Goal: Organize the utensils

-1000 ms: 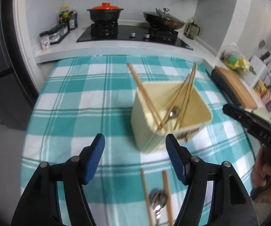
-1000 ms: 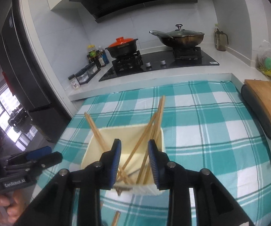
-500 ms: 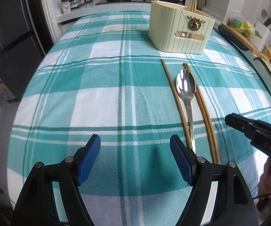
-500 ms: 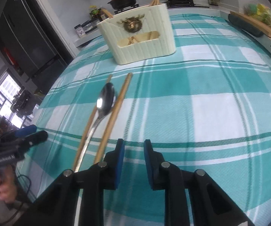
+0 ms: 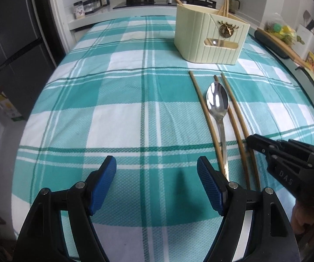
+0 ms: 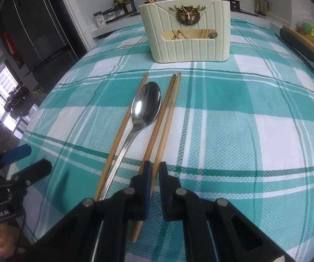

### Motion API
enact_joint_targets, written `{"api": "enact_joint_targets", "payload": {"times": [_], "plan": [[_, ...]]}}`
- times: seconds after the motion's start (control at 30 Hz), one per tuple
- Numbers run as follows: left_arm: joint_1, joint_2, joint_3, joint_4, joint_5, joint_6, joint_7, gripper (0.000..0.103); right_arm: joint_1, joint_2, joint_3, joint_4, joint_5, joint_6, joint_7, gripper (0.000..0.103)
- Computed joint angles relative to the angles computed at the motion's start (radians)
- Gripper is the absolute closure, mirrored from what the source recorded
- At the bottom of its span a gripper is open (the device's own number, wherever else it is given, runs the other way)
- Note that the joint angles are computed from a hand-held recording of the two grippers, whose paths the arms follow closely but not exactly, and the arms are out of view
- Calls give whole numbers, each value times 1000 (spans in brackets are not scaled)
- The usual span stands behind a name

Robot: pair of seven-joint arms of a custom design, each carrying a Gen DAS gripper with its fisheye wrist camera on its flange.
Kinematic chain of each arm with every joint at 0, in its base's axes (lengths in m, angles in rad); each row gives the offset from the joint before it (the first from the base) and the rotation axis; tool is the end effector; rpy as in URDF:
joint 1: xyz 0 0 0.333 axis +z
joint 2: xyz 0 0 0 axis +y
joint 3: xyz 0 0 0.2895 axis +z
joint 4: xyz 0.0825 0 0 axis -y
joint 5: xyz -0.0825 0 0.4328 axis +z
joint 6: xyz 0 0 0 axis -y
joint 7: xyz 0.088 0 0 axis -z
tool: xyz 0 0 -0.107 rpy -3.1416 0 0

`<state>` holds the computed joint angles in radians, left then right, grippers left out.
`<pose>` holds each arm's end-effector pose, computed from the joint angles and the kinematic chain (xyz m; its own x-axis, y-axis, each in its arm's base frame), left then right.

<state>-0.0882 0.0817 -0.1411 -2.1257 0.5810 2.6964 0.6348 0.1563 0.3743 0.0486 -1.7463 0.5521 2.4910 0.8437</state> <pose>0.6072 -0.1598 0.3670 0.2319 -0.9722 0.0312 -0.8020 -0.2093 -0.5595 0.7012 0.1402 0.3482 0.5486 -0.8172 -0.1765 -0.7663 -0.4070 -0.4971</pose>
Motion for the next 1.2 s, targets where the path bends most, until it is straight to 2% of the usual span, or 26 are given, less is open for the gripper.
{"api": "enact_joint_targets", "payload": {"times": [0.1, 0.23, 0.4, 0.5, 0.6, 0.63, 0.67, 0.7, 0.73, 0.77, 0.97, 1.2], "plan": [[7, 82, -7, 87, -53, 6, 79, 23, 13, 11, -10, 11, -37, 15, 19, 95], [26, 188, -30, 196, -173, 6, 198, 23, 25, 15, -7, 3, -78, 61, -25, 95], [-15, 263, -6, 297, -128, -72, 185, 24, 38, 8, -34, -19, -133, 117, -1, 97], [-24, 292, -5, 329, -122, -102, 187, 24, 22, 12, -38, -10, -134, 107, 7, 97], [-40, 302, 6, 340, -88, -103, 159, 25, 12, 12, -30, -13, -132, 120, -23, 97], [-36, 302, 2, 339, -95, -94, 161, 33, 11, 12, -27, -16, -129, 129, -34, 97], [-37, 298, 3, 336, -90, -87, 158, 48, 8, 13, -23, -18, -122, 135, -47, 97], [-41, 297, 6, 337, -78, -90, 155, 57, 4, 14, -19, -17, -114, 137, -60, 97], [-38, 294, 2, 334, -83, -84, 164, 80, 4, 16, -21, -15, -113, 139, -57, 97], [-32, 293, -5, 333, -98, -83, 174, 97, 8, 19, -29, -13, -119, 146, -42, 97], [-44, 232, 10, 261, -70, -104, 102, 99, -6, 31, -67, 3, -150, 156, 28, 97], [-36, 43, 9, 42, -6, -183, 32, 99, -49, 2, -121, -34, -209, 178, 87, 97]]}}
